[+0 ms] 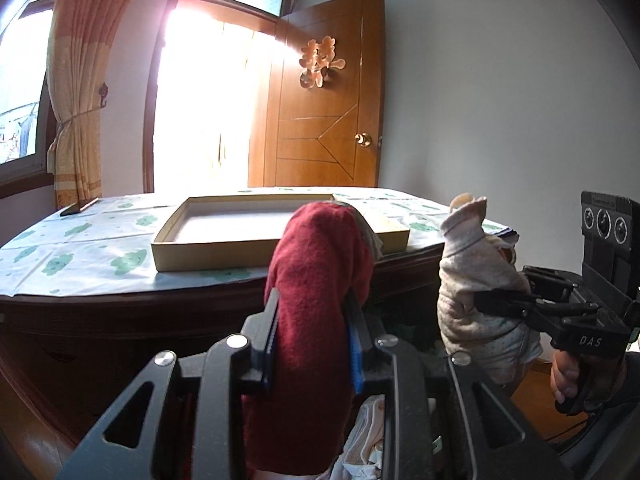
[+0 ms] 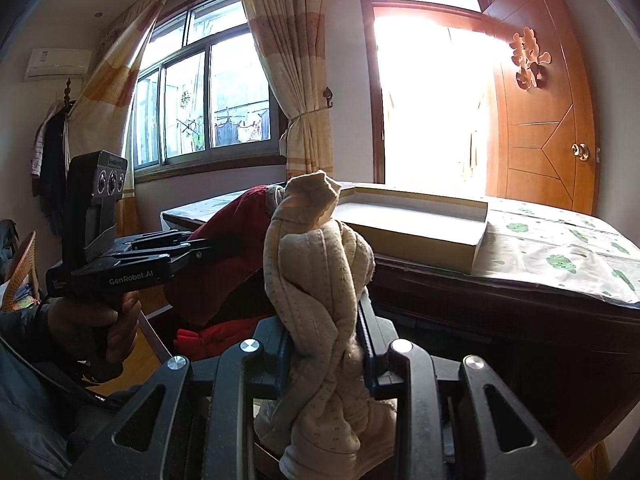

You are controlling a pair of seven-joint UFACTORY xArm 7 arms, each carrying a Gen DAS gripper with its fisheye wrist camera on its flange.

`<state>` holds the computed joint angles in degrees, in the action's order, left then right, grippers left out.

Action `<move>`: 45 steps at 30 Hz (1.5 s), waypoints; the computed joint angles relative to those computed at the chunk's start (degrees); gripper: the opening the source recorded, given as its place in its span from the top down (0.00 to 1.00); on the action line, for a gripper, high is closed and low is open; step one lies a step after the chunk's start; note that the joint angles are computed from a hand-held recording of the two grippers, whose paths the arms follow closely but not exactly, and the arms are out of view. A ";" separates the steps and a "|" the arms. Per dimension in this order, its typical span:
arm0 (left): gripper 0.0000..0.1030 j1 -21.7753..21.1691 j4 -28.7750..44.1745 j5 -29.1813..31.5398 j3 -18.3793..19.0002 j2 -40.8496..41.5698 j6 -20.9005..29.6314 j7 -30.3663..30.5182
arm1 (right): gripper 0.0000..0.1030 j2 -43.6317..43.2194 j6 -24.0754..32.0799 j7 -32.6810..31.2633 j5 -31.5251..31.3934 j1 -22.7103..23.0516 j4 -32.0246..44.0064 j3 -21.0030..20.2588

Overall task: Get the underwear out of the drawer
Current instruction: 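Lift both held items out of the drawer toward the cardboard tray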

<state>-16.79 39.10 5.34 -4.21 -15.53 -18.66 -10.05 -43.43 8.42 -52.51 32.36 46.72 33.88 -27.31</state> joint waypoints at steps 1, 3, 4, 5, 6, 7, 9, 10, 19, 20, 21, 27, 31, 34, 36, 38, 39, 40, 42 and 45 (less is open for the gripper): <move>0.75 1.58 -0.49 -0.93 -1.82 -0.36 -1.30 0.92 | 0.70 -0.21 -0.18 -0.08 0.03 0.19 0.03 -0.05; 0.75 5.68 -1.09 -4.30 -6.90 -1.02 -3.29 3.91 | 0.70 -0.58 -0.83 -0.24 0.02 0.73 0.06 -0.23; 0.75 6.75 -1.30 -5.60 -8.44 -1.32 -4.11 5.13 | 0.70 -0.76 -1.10 -0.27 -0.04 1.07 0.09 -0.43; 0.75 6.90 -1.22 -6.18 -8.82 -1.34 -4.70 5.85 | 0.70 -0.89 -1.36 -0.39 -0.12 1.56 0.20 -0.83; 0.75 6.84 -1.40 -6.66 -8.95 -1.53 -5.17 6.36 | 0.70 -1.03 -1.57 -0.37 -0.27 1.85 0.22 -1.02; 0.75 6.93 -1.40 -7.31 -9.26 -1.62 -5.45 6.91 | 0.70 -1.10 -1.74 -0.32 -0.44 2.12 0.26 -1.22; 0.75 6.75 -1.48 -8.17 -9.25 -1.67 -6.46 7.65 | 0.70 -1.31 -2.07 -0.10 -0.77 2.62 0.24 -1.53; 0.75 6.79 -1.62 -8.67 -9.42 -1.71 -7.09 8.13 | 0.70 -1.62 -2.38 -0.07 -0.94 2.89 0.09 -1.70; 0.75 7.08 -1.65 -14.26 -10.68 -1.69 -9.48 11.89 | 0.70 -1.72 -2.11 1.22 -2.78 5.76 2.11 -3.91; 0.75 7.18 -1.42 -14.69 -10.86 -1.66 -9.09 12.26 | 0.70 -1.41 -1.82 1.44 -2.70 5.83 2.51 -4.01; 0.75 7.45 -1.12 -15.26 -11.25 -1.57 -8.74 12.78 | 0.70 -1.05 -1.63 1.68 -2.47 5.95 2.93 -4.13; 0.75 8.83 1.09 -18.41 -13.31 -1.19 -5.97 15.14 | 0.70 0.44 -0.31 2.16 -0.98 5.68 4.69 -4.00; 0.75 8.45 3.18 -18.00 -12.25 -0.29 -3.44 13.99 | 0.70 1.75 1.55 1.67 0.57 5.31 6.33 -4.20; 0.75 5.13 4.93 -14.24 -7.91 0.85 -1.73 10.42 | 0.70 3.31 3.24 1.01 2.33 4.77 8.25 -4.20; 0.75 5.67 6.42 -13.57 -8.07 1.55 -0.30 9.63 | 0.70 4.52 4.46 0.50 3.69 4.13 9.67 -4.02; 0.75 5.95 7.90 -12.77 -8.03 2.25 0.99 8.91 | 0.70 5.79 5.89 0.05 5.16 3.60 11.30 -4.00; 0.75 6.33 8.61 -12.59 -8.29 2.60 1.56 8.65 | 0.70 6.41 6.51 -0.14 5.89 3.24 11.97 -3.90; 0.75 6.78 9.32 -12.44 -8.63 2.91 2.27 8.46 | 0.70 6.96 6.99 -0.36 6.64 2.89 12.55 -3.74; 0.75 7.47 10.77 -11.97 -9.10 3.66 3.55 8.06 | 0.70 8.31 8.23 -0.90 8.04 2.15 13.90 -3.61; 0.75 9.96 13.01 -11.69 -11.26 4.79 5.31 7.81 | 0.70 10.16 9.92 -1.87 10.35 1.05 15.58 -3.46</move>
